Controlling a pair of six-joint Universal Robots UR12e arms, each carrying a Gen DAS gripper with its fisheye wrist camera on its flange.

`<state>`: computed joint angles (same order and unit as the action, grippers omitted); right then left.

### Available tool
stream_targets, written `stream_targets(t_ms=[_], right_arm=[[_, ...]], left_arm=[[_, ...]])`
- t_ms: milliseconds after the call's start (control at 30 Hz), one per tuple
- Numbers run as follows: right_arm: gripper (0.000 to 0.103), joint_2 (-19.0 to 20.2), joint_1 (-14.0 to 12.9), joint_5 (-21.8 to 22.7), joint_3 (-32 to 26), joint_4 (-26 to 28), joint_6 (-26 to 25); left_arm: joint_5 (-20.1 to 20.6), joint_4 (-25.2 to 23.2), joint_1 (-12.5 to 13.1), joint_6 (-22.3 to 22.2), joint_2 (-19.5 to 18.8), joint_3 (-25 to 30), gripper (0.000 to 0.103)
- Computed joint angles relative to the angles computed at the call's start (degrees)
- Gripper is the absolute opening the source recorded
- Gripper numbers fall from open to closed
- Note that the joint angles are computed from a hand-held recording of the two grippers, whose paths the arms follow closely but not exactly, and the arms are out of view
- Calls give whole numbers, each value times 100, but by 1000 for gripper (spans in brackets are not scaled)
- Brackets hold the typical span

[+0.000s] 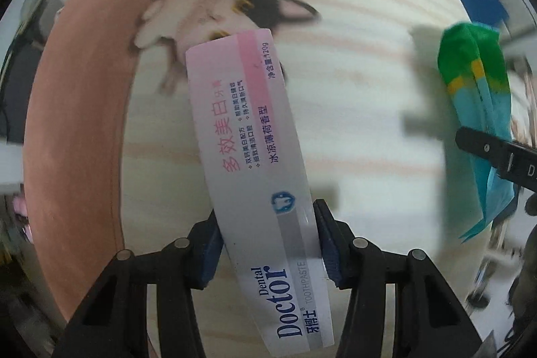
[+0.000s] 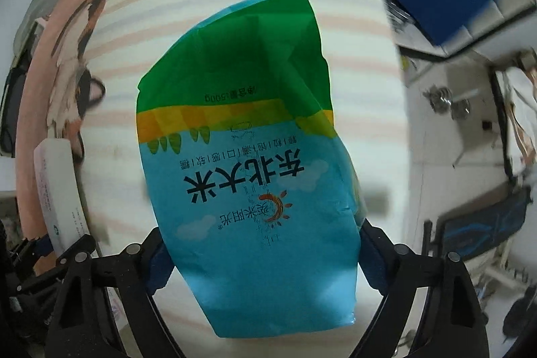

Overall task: Collect trash
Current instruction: 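Grasp the white toothpaste box with the left tool while the right tool grasps the blue rice bag, then lift the toothpaste box and rice bag and carry both toward the bin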

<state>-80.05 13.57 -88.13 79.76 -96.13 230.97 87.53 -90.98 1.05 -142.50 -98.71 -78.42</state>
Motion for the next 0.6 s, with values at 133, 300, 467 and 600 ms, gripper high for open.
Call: stream_targets(t_ms=[133,300,467,600], right_arm=[[90,-305,299,15,294,117,641],[91,-556,553,288,607,149,1321],[98,-646,529,583,782,11,1355],[101,-669,597,194,684,11,1243]], left_arm=[[149,-12,96,502,463,-560,47],[125,31,243,658,828,-991,47],[133,14,266,642,937,-1103,47],[97,-24,462,762,985,-1103,47]])
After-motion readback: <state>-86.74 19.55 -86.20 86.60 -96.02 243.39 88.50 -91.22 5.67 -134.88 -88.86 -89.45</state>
